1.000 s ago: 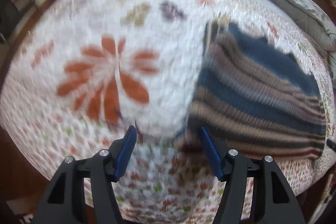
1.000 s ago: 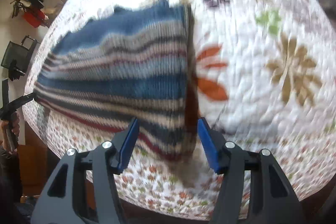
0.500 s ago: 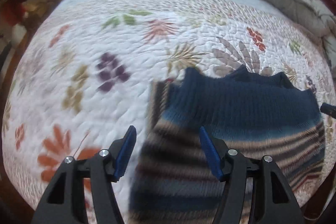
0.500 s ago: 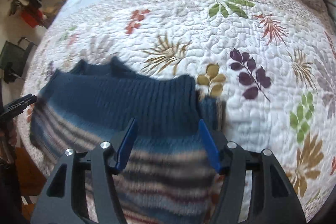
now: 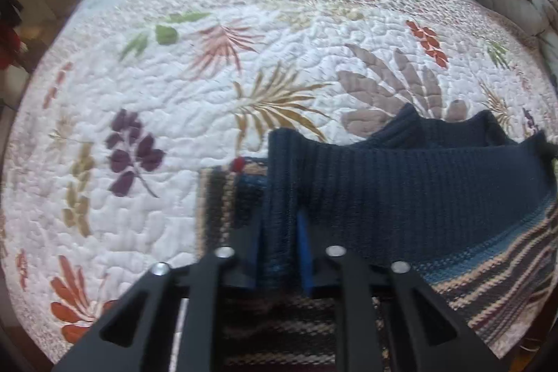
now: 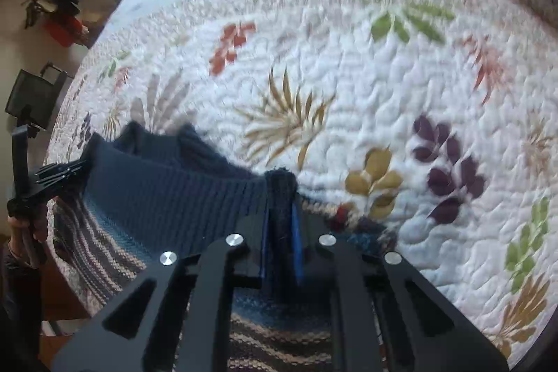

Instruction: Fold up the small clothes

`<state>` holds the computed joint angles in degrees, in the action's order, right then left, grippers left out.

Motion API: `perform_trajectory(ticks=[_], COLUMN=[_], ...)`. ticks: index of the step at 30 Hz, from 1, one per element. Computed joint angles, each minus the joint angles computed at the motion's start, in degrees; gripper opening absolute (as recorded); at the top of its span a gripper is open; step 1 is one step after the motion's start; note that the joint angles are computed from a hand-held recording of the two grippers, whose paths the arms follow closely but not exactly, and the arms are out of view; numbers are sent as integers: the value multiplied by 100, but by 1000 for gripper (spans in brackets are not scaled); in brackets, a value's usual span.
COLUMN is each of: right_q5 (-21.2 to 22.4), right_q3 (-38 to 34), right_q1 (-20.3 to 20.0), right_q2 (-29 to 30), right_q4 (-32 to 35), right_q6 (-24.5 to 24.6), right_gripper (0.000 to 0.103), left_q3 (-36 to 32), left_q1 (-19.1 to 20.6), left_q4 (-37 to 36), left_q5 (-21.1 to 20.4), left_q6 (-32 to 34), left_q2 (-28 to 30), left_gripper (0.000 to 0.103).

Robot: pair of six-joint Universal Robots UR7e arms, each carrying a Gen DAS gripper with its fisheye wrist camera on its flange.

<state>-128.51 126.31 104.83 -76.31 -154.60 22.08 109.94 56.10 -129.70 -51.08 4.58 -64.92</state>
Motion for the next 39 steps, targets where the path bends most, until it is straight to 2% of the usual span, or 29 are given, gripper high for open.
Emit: perform_trajectory(ticks=[3,5,9,14,16,18,20,22,24,27,30,32,35,37,39], right_q5=[-186,-167,-394,-424,-411,-451,-571,-681,-787,-825,-776,-670,-579,-501,-383], right_q3=[42,83,79,103,104,106,118,149,229,434,601,673,695,749,832], right_q1=[8,-101,-278,-297,-203,-40,168,425,702,1078,1357,1439,1521,1512,1415], right_q2=[-39,-13,274,348,226,102,30,-42,-140,-338,-560,-721,-891,-904,-934], right_q4=[-318,-335,-265,-464,-280,-43,112,414,777,1199,1697,1998,2594,2608,2515], right_q6=[-43,-2,88,186,338,583,651,893,1331,2012,2613,2906,3218,3164,3034], right_gripper=[10,10,10,13,19,20,20,21,23,35,39,45,48,54,54], left_q3=[69,33,129,48,122,264,419,610,893,1227,1430,1484,1643,1723,1791], left_q1=[23,87,40,45,-35,-137,-221,-317,-487,-737,-975,-1098,-1283,-1371,-1410], left_q4=[-236,-213,-403,-221,-229,-270,-204,-233,-315,-268,-29,103,4,-104,-196], left_q5=[116,114,451,427,514,608,473,372,345,195,-132,-260,-456,-472,-512], left_q6=[-45,-111,-3,-237,-295,-292,-332,-395,-418,-456,-569,-648,-762,-886,-966], left_q2=[-35,32,196,162,26,-142,-401,-650,-954,-1321,-1549,-1528,-1413,-1248,-1110], left_gripper=[13,14,17,22,34,36,37,42,43,47,48,48,48,48,48])
